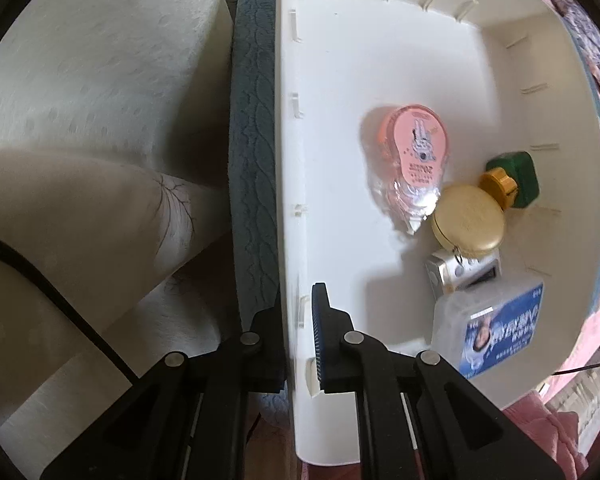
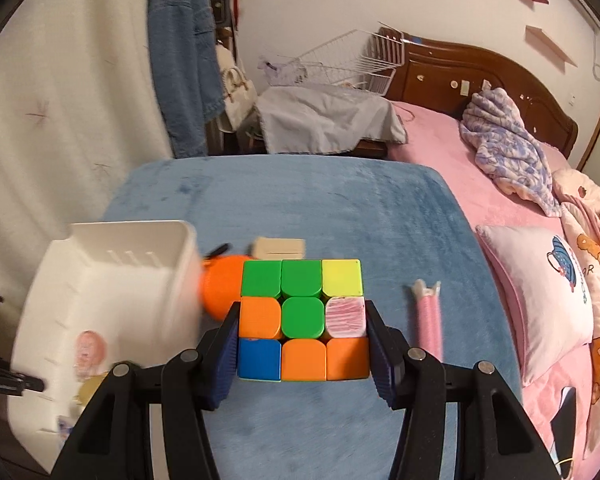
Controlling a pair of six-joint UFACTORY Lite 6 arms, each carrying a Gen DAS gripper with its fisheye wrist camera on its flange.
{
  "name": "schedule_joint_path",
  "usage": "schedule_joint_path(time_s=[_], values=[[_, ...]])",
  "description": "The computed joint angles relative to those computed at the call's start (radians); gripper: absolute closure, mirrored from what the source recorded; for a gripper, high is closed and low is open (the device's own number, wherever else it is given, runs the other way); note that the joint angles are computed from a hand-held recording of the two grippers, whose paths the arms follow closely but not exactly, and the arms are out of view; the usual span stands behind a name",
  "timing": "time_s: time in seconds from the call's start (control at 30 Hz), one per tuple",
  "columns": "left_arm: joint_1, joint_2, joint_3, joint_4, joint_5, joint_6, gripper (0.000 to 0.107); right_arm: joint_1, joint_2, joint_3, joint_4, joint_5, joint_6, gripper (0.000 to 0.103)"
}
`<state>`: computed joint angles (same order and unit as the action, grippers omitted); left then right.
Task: Organize rigid objects
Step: 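Move the right gripper to the Rubik's cube and grasp it, then carry the Rubik's cube into the white tray and open the right gripper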
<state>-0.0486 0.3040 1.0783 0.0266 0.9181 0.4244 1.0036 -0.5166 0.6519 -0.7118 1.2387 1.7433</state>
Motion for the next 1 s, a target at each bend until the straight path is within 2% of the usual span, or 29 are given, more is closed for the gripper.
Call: schedule_joint_path(time_s=[0.33, 0.43, 0.6, 0.87, 0.93, 1.0], values=[[0.081, -0.13, -0.165, -0.024, -0.042, 0.177, 0.097, 0.219, 0.33, 0.312, -0.011, 0.062, 0.106, 0.047], [0.071, -0.115, -0.16, -0.025, -0.05, 0.19, 0.097, 0.252, 0.424, 0.403, -0.009, 0.054, 0.111, 0.047], [0.009, -0.115, -0.185, -0.025, -0.07, 0.156, 0.097, 0.282, 0.557, 0.535, -0.005, 0.01, 0.113, 0.047], [-0.055, -0.091, -0.143, -0.015, -0.071, 0.102, 0.097, 0.276, 0.694, 0.64, 0.032, -0.108, 0.085, 0.047], [-0.071, -0.065, -0.112, -0.012, -0.065, 0.081, 0.097, 0.272, 0.707, 0.651, 0.037, -0.116, 0.074, 0.043], [-0.085, -0.063, -0.113, -0.009, -0.069, 0.062, 0.097, 0.276, 0.701, 0.652, 0.019, -0.112, 0.079, 0.027]])
